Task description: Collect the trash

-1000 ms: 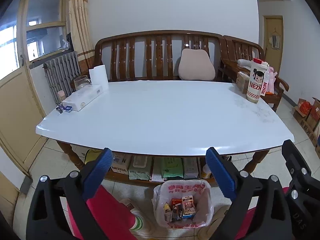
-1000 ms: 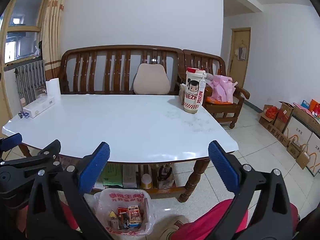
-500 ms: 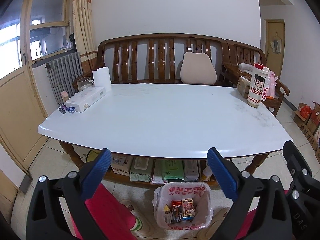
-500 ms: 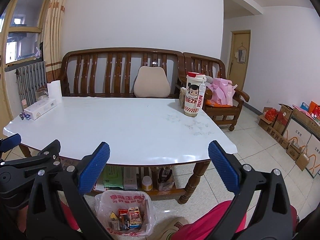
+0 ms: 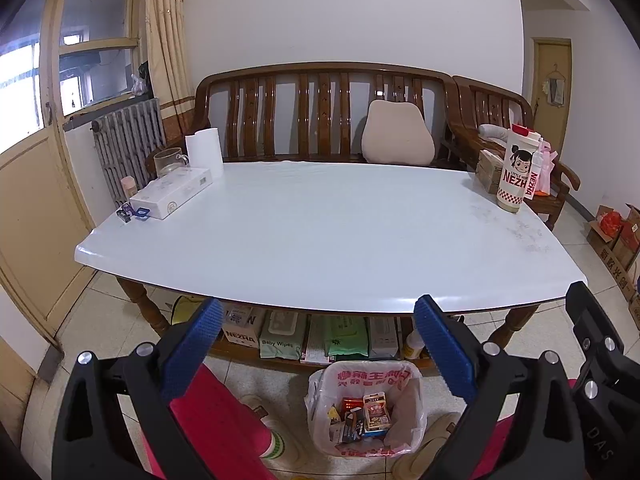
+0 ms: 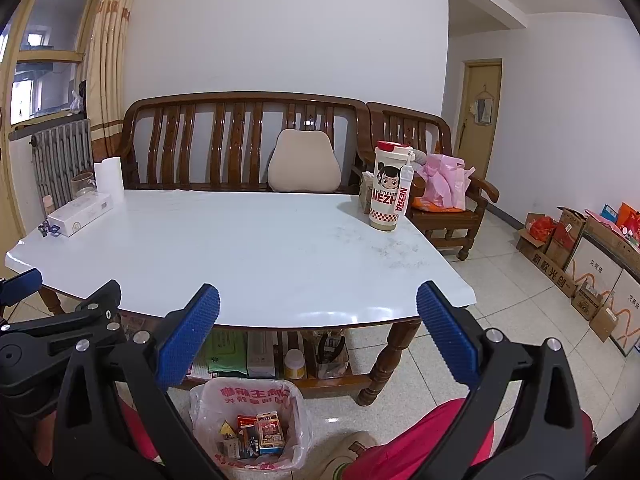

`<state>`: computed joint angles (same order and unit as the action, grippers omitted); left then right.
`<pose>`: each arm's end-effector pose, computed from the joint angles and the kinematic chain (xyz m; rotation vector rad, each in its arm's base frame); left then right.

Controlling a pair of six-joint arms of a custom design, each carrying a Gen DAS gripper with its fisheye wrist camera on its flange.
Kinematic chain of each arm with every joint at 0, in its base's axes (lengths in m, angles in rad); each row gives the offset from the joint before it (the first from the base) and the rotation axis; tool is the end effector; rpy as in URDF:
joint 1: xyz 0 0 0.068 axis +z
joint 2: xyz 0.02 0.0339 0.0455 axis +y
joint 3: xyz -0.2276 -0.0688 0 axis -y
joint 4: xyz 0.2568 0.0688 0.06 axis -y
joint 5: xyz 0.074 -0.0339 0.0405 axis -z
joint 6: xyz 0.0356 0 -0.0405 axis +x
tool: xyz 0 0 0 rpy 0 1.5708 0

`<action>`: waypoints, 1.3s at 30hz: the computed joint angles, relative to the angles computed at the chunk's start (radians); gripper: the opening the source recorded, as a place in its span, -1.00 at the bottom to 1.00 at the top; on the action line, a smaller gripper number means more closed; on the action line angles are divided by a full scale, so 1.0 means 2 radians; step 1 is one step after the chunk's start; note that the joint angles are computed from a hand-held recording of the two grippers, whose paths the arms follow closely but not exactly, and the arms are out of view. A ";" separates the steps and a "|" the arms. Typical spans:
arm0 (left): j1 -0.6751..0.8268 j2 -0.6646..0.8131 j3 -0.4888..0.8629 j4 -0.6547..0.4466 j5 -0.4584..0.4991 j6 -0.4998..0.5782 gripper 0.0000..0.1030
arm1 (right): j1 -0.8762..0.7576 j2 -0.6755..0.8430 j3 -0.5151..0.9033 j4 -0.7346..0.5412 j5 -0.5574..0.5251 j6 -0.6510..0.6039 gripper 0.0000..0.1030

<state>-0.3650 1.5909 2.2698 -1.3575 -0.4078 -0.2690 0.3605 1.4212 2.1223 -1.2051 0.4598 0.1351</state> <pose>0.2571 -0.0831 0.4820 -0.1105 2.1840 0.1031 0.2267 0.0686 0.4989 0.0498 2.0216 -0.1644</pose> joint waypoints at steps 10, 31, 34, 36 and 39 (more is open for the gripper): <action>0.002 0.002 0.001 -0.002 0.000 0.000 0.83 | 0.002 0.007 0.008 -0.003 0.003 0.002 0.87; 0.003 0.000 -0.005 0.001 -0.002 0.002 0.83 | -0.013 0.000 -0.006 0.008 -0.016 -0.009 0.87; 0.003 -0.001 -0.006 0.001 -0.001 0.002 0.83 | -0.014 0.001 -0.005 0.008 -0.018 -0.011 0.87; 0.004 0.000 -0.005 0.000 -0.001 0.002 0.83 | -0.014 0.001 -0.005 0.008 -0.018 -0.010 0.87; 0.004 0.000 -0.005 0.002 -0.001 0.002 0.83 | -0.014 0.001 -0.005 0.008 -0.019 -0.010 0.87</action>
<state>-0.3574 1.5903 2.2593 -1.3544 -0.4101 -0.2645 0.3317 1.4231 2.1125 -1.1891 0.4224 0.1143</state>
